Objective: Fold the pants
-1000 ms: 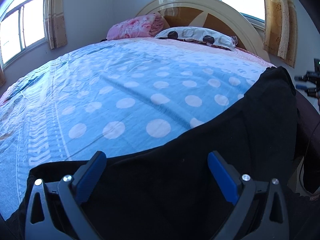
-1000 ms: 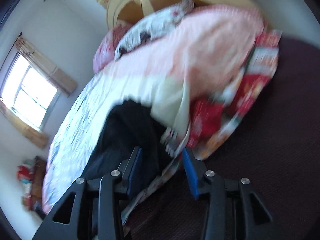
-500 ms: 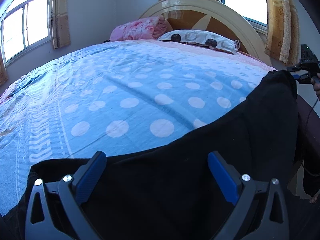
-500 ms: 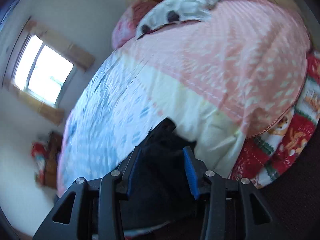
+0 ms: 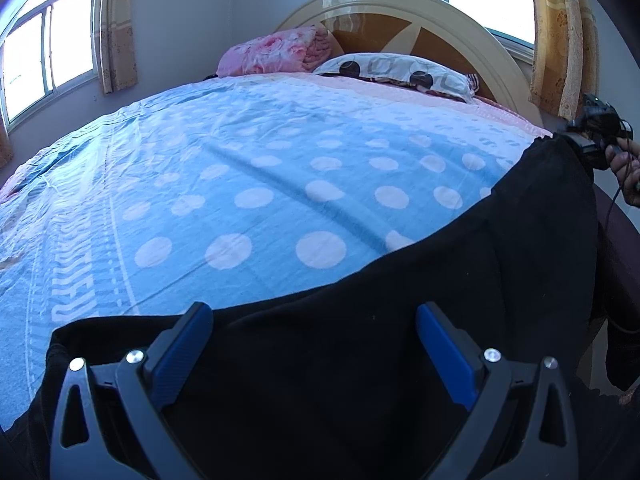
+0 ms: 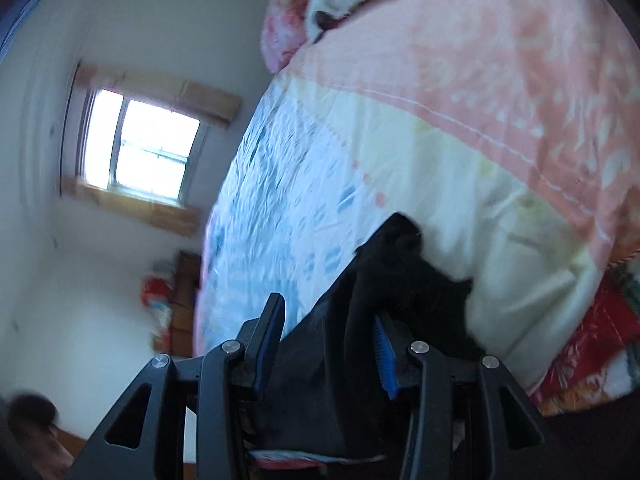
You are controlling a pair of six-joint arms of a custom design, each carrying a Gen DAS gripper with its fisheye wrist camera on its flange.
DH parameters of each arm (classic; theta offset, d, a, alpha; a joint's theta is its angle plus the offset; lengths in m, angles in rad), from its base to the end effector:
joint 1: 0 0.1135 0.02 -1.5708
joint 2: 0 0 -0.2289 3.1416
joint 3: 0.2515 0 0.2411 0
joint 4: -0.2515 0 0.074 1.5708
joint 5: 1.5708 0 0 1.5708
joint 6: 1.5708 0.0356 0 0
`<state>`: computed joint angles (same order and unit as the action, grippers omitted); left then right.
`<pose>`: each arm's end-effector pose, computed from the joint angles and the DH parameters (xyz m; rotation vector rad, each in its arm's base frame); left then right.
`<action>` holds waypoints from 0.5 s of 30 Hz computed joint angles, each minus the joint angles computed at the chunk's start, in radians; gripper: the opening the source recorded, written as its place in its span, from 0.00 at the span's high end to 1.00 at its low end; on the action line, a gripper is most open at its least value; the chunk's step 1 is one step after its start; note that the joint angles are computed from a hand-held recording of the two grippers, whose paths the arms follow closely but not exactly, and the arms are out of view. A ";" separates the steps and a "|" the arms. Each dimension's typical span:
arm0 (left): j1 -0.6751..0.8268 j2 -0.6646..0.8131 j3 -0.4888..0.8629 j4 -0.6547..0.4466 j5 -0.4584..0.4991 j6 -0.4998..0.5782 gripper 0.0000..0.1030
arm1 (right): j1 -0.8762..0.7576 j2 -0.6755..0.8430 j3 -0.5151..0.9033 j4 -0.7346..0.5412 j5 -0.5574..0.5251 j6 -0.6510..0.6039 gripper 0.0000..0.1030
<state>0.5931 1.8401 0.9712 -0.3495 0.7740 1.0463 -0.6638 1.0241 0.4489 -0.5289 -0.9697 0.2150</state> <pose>0.2725 0.1536 0.1012 0.6869 2.2281 -0.3442 0.1535 -0.0828 0.1483 0.7130 2.1891 1.0524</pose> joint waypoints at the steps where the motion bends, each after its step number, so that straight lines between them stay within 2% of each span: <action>1: 0.000 0.001 -0.001 0.002 0.001 -0.001 0.00 | 0.017 -0.075 -0.019 -0.008 0.044 0.002 0.90; 2: -0.001 0.001 -0.003 0.005 0.001 -0.002 0.00 | 0.026 -0.158 -0.041 -0.010 0.067 0.023 0.90; 3: -0.002 0.003 -0.002 0.003 -0.001 0.000 0.00 | 0.005 -0.260 -0.071 -0.017 0.031 0.032 0.90; 6: -0.003 0.006 0.000 -0.001 -0.002 0.006 0.00 | -0.016 -0.400 -0.099 0.018 -0.023 0.083 0.90; 8: -0.001 0.007 0.001 -0.002 -0.001 0.007 0.00 | -0.031 -0.419 -0.105 0.043 -0.033 0.091 0.90; 11: -0.002 0.000 -0.007 0.008 -0.003 0.005 0.00 | -0.019 -0.335 -0.110 0.096 0.057 0.079 0.90; 15: -0.001 -0.001 -0.009 0.008 -0.002 0.005 0.00 | -0.107 -0.281 -0.116 0.022 0.084 -0.012 0.90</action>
